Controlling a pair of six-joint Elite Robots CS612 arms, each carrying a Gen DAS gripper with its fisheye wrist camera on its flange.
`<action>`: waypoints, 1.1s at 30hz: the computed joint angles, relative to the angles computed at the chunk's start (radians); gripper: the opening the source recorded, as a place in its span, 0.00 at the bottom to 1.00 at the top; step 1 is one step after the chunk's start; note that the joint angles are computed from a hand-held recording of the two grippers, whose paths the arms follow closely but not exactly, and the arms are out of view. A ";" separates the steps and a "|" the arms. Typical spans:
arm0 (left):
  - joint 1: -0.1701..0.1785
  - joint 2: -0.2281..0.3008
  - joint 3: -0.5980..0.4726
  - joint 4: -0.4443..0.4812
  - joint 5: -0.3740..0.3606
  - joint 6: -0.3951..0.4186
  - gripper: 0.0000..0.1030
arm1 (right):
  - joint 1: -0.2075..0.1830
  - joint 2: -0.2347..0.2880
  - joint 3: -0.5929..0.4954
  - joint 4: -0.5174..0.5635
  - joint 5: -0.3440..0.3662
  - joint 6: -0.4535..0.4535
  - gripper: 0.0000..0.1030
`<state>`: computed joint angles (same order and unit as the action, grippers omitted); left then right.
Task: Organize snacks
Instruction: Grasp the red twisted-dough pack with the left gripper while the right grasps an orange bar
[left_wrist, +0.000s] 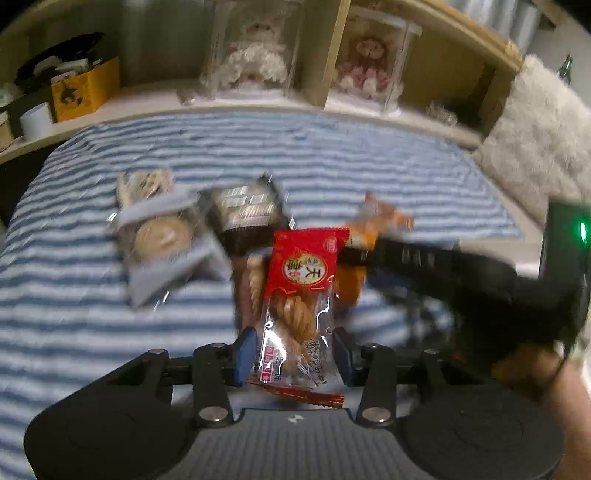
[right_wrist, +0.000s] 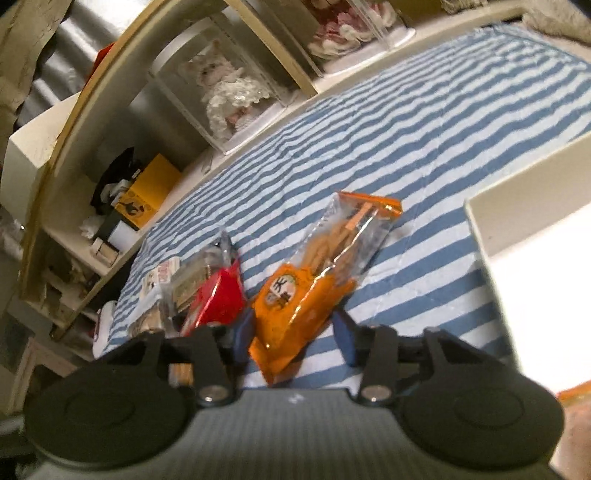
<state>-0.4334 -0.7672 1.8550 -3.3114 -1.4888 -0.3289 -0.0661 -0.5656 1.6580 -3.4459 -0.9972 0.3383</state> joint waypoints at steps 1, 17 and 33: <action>-0.005 -0.010 0.015 0.017 0.018 -0.005 0.45 | 0.001 0.003 -0.004 0.000 0.001 -0.007 0.53; -0.013 -0.106 0.202 0.031 0.076 -0.204 0.47 | -0.031 -0.082 0.100 0.103 0.088 -0.266 0.21; 0.014 -0.071 0.190 -0.045 -0.016 -0.233 0.52 | -0.075 -0.294 0.335 0.484 0.076 -0.796 0.22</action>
<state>-0.4197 -0.8384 2.0452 -3.3560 -1.5051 -0.5622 -0.1409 -0.8598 1.9931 -2.9621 -0.9209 -0.4580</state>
